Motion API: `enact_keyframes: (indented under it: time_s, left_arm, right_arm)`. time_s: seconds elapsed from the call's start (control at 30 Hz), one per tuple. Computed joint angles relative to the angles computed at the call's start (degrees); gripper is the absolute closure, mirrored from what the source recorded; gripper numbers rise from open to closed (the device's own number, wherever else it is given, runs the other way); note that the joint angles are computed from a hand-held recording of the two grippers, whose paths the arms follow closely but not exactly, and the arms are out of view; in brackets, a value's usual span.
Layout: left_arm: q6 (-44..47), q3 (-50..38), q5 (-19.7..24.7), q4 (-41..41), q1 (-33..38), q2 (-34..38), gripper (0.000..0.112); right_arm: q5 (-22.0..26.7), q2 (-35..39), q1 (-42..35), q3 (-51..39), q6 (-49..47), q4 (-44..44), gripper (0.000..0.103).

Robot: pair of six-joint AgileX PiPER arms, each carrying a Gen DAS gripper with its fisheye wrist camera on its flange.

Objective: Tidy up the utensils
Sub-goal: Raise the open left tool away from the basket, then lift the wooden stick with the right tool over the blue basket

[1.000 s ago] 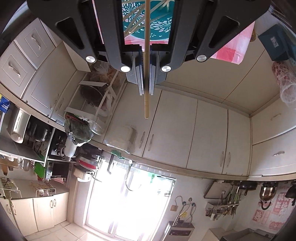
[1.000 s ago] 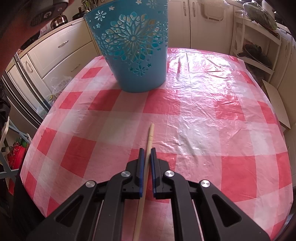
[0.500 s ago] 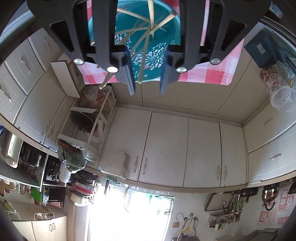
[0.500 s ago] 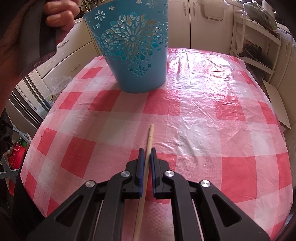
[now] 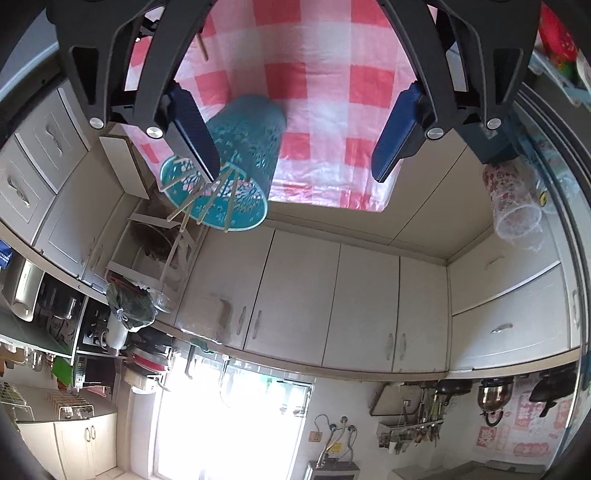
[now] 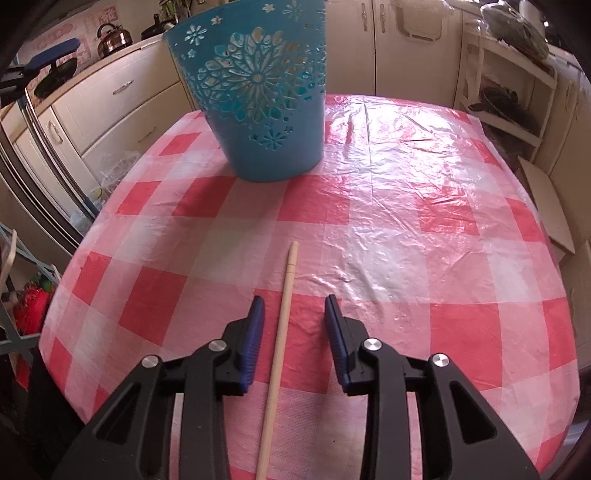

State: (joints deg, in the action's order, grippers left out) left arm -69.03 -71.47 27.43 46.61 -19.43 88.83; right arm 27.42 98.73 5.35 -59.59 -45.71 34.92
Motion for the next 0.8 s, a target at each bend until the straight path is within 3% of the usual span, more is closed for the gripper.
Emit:
enact_keyframes:
  time_s: [0.03, 0.07, 0.1, 0.17, 0.27, 0.4, 0.53, 0.57, 0.63, 0.8]
  left_arm:
    - [-0.1, 2.7, -0.3, -0.9, 0.2, -1.6, 0.032]
    - [0.4, 4.7, -0.7, -2.0, 0.5, -2.7, 0.032]
    - [0.5, 6.6, -0.8, -2.6, 0.5, -3.7, 0.032]
    - [-0.4, 9.8, -1.1, -2.7, 0.5, -5.4, 0.032]
    - [-0.6, 14.5, -2.6, -4.1, 0.9, -7.7, 0.032]
    - [3.4, 18.3, -5.1, -9.2, 2.8, -8.9, 0.032]
    - [4.4, 20.4, -6.5, -10.6, 3.1, -9.8, 0.032]
    - [2.9, 20.8, -6.2, -8.9, 2.5, -10.0, 0.032]
    - [0.8, 21.2, -5.5, -5.9, 1.5, -10.2, 0.032]
    - [3.5, 21.8, -5.9, -8.5, 1.8, -10.0, 0.032]
  right_arm:
    - [-3.1, -0.7, 1.7, 1.3, 2.3, -3.9, 0.078]
    - [-4.5, -1.0, 2.5, 1.9, 2.4, -5.4, 0.091]
    - [-3.6, -1.0, 2.5, 1.7, 1.1, -4.7, 0.096]
    - [-3.9, -1.4, 3.1, 2.2, 1.2, -5.5, 0.097]
    - [2.5, -0.7, -0.3, 0.9, -5.9, 4.6, 0.097]
    - [-0.7, -1.4, 0.8, 2.4, -4.1, 2.3, 0.085]
    - [-5.2, -2.5, 3.7, 4.3, -1.1, -2.9, 0.091]
    - [-3.9, -2.1, 3.1, 3.8, -1.9, -1.3, 0.097]
    - [0.5, -1.8, 0.3, 2.8, -4.5, 3.7, 0.097]
    - [12.8, -3.0, -7.5, 3.1, -16.3, 20.7, 0.097]
